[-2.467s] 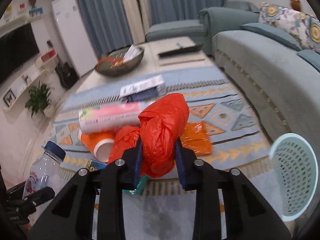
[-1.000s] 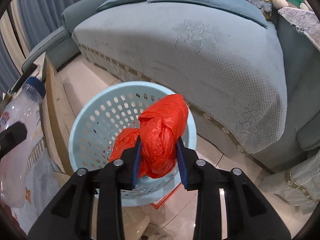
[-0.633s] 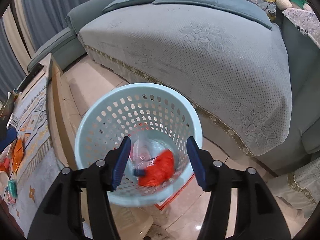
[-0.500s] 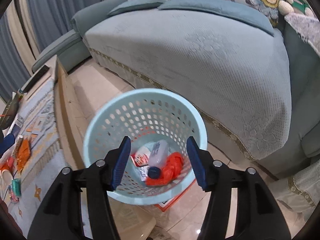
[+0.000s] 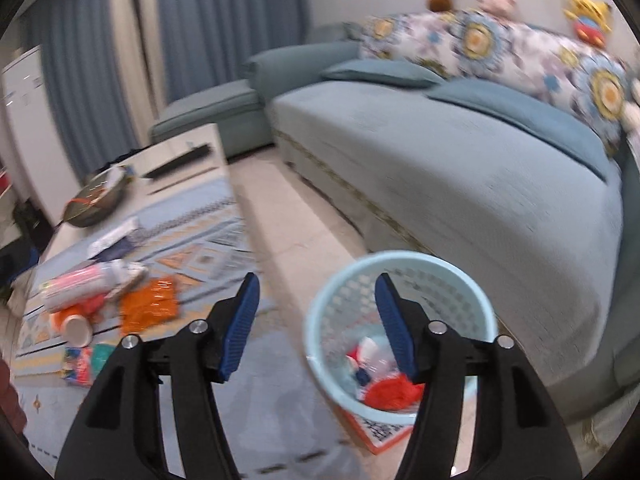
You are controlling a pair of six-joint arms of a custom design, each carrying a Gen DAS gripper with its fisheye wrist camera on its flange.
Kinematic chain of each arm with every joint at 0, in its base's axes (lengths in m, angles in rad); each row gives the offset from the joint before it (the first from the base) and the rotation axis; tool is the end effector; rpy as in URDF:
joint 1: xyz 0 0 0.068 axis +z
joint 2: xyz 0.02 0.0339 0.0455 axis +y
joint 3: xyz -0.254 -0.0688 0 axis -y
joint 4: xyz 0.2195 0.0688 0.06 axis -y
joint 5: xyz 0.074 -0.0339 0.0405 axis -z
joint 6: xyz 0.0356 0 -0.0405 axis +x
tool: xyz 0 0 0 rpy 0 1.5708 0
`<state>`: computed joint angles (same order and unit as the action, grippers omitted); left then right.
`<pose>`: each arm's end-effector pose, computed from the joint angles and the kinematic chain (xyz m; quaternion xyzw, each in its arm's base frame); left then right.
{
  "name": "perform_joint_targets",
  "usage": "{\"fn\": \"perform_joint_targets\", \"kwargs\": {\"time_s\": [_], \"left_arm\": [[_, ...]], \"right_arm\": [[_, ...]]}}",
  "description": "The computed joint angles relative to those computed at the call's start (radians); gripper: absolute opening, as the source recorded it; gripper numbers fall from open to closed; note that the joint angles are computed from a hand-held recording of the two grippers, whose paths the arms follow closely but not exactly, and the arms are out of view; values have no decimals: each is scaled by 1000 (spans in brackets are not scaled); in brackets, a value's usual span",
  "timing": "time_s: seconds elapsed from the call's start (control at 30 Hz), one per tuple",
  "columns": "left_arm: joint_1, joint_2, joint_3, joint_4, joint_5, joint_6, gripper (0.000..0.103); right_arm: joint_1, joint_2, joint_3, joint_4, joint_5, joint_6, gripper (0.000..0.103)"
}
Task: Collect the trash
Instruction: 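Return to the rug and grasp the pink bottle with the left tool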
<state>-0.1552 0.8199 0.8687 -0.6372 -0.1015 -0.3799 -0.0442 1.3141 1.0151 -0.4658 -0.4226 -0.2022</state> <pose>0.1527 -0.0202 0.3091 -0.1225 0.8724 -0.0814 0.4661 0.2602 0.0031 0.2781 -0.1530 0.8901 0.1443 0.4043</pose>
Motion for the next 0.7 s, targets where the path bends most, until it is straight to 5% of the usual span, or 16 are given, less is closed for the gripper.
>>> {"fn": "perform_joint_targets", "kwargs": {"time_s": [0.17,0.3,0.5,0.57,0.7], "left_arm": [[454,15,44,-101,264,265,95],[666,199,79,-107,310,458,95],[711,483,156,-129,269,538,91],[697,522,166,-129,237,549,82],[673,573,198,-158,231,563,81]], "right_arm": [[220,-36,-6,17,84,60,61],[367,-22,-13,46,149,95,62],[497,42,-15,71,202,101,62],[527,61,-14,80,220,100,62],[545,78,-36,99,229,93,62]]}}
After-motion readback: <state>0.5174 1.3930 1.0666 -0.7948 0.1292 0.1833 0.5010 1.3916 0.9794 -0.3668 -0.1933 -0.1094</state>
